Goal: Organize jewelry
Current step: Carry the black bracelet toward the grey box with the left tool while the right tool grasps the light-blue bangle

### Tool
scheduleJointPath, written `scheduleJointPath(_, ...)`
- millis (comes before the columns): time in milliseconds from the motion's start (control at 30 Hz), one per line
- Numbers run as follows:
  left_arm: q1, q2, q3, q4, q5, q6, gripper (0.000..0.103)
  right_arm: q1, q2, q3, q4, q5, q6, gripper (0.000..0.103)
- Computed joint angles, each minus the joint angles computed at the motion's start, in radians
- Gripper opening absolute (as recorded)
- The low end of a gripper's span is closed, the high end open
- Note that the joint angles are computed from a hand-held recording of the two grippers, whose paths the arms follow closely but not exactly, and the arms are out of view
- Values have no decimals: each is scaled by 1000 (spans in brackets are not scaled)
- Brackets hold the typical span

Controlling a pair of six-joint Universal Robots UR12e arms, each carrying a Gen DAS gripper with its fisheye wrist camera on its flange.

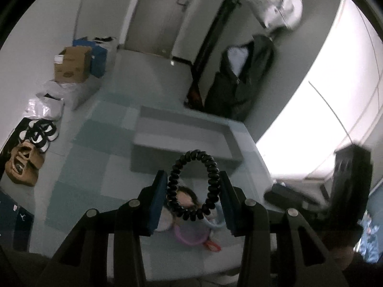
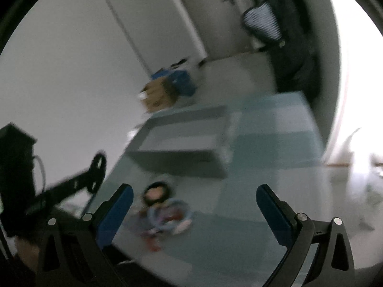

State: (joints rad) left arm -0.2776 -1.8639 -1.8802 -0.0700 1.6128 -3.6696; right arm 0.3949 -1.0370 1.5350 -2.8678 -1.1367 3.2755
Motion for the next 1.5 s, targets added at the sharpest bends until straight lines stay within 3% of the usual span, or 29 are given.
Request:
scheduleJointPath(200,21,9,-19,37,16,-55,37,19,24,-40,154,48,-66,97)
scheduleJointPath(500,35,20,-40,59,7,-42,37,64,48,-84,246,-51,-180,84)
scheduleJointPath(700,39,24,-43,64,0,-40,37,86,48,-93,273,-146,-244,60)
scheduleJointPath(767,41,24,-44,64,-3,-42,37,89,47,-93,272,-157,-258,60)
scheduleJointPath(1000,42,23,-43,62,-7,-45,37,67,42,-85,265,-81,-213,59)
scheduleJointPath(1500,47,-4,23,-35,-32,-33,37,24,35,-84,54,94,-66,60)
